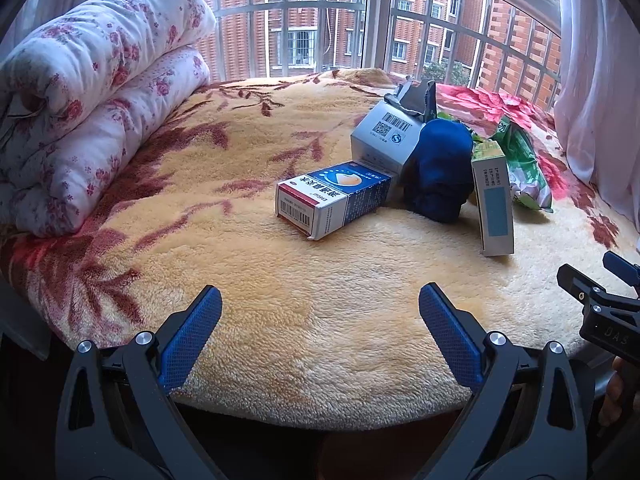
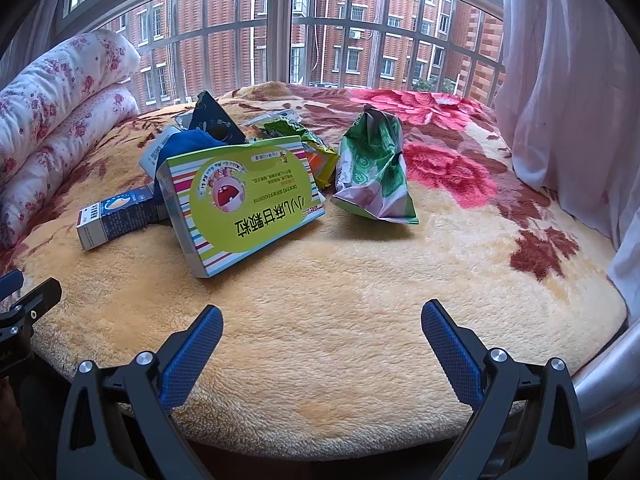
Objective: Collect trash
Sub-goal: 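Move both open grippers toward the pile of trash on the bed, then grasp the green medicine box with the right gripper while the left grasps the blue nasal spray box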
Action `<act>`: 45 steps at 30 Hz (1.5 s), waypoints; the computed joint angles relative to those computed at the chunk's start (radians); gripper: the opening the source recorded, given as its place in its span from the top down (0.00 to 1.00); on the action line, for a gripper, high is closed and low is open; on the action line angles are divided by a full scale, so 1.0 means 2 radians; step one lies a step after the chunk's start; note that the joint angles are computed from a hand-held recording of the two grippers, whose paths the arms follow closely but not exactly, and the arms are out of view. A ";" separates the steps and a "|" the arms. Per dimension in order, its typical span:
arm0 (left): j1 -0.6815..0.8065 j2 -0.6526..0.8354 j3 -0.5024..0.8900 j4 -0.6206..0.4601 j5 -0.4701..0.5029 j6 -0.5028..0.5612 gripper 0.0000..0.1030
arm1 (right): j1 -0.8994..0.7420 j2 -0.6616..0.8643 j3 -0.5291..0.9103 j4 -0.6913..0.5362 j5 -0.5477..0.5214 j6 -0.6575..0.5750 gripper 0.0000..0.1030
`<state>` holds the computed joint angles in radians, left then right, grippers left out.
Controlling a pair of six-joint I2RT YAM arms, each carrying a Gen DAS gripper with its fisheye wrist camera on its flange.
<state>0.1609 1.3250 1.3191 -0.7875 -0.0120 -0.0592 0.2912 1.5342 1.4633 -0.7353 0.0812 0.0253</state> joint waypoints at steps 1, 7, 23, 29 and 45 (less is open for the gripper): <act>0.001 0.000 0.000 0.001 0.000 0.001 0.07 | 0.002 0.002 0.002 -0.001 0.001 0.001 0.05; 0.016 0.000 -0.002 0.005 0.010 0.006 0.07 | 0.024 0.017 0.020 -0.004 0.009 0.010 0.05; 0.068 0.000 -0.024 0.043 0.035 0.035 0.07 | 0.098 0.139 0.149 -0.011 0.077 0.043 0.05; 0.092 0.013 -0.024 0.052 0.066 0.039 0.07 | 0.105 0.188 0.196 -0.021 0.143 0.069 0.05; 0.101 0.035 -0.025 0.070 0.089 0.053 0.07 | 0.058 0.258 0.264 -0.050 0.175 0.076 0.70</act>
<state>0.3622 1.3945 1.2685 -0.6482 0.1651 0.0465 0.4068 2.0496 1.9909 -0.8352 0.4309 0.1777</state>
